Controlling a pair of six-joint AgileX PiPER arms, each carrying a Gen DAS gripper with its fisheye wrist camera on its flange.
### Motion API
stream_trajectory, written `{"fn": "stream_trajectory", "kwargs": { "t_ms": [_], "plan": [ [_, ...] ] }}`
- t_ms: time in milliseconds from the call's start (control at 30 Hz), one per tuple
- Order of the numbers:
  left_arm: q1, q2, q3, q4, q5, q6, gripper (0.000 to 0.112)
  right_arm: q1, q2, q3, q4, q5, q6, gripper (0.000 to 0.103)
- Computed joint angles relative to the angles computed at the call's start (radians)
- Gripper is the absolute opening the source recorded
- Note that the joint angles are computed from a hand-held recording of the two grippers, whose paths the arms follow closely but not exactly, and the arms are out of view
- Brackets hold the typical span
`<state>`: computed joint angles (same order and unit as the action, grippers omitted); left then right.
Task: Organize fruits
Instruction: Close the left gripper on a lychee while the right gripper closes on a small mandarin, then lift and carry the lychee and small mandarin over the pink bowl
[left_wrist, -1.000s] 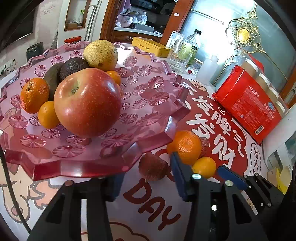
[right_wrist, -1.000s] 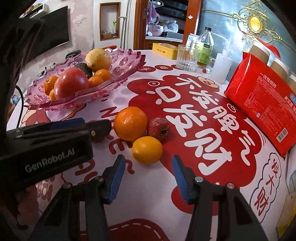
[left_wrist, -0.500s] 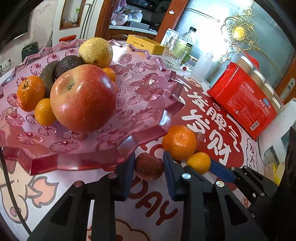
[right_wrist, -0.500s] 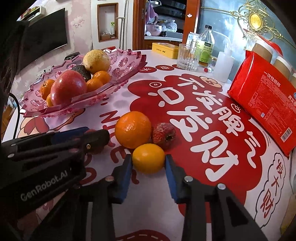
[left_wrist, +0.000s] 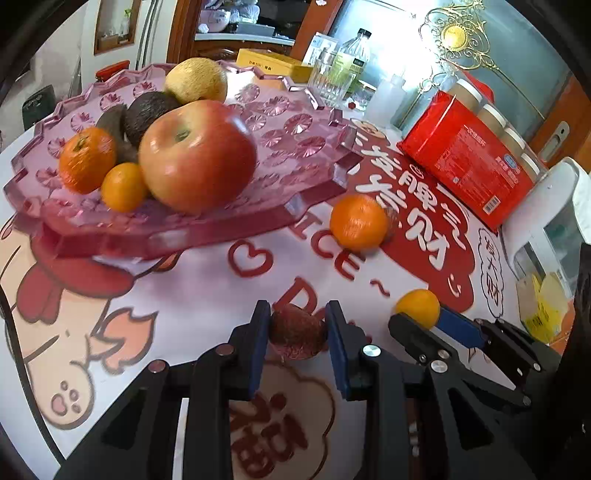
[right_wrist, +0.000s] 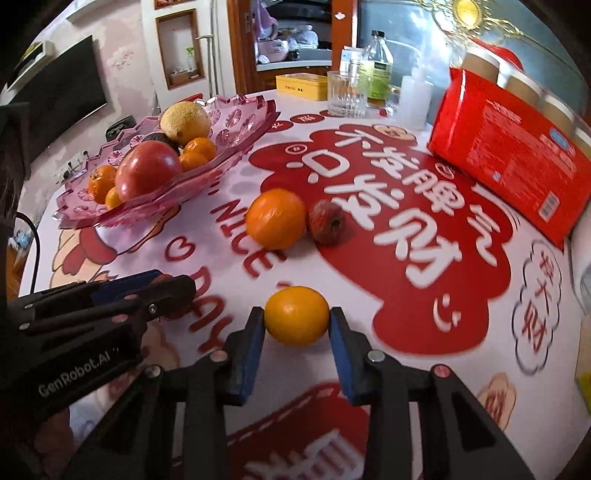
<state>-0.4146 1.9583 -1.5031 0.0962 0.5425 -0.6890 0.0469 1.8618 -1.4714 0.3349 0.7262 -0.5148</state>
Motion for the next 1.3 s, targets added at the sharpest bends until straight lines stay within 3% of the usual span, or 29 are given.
{"fn": "stream_trajectory", "kwargs": {
  "t_ms": [400,533,867,1300],
  "plan": [
    [0.064,-0.203,0.163,-0.154,0.015,0.196,0.029,0.073,-0.18,0.158,-0.107,0.032,0.271,0.035],
    [0.088,-0.266,0.186,-0.205,0.072,0.273,0.029,0.101,-0.221,0.169,-0.133,0.056,0.351,0.035],
    [0.207,-0.398,0.224,-0.409,0.185,0.641,0.029,0.224,-0.31,0.172,-0.272,0.068,0.621,0.035],
    [0.492,-0.335,0.011,-0.631,0.424,1.091,0.029,0.484,-0.251,0.035,-0.523,0.152,1.089,0.035]
  ]
}}
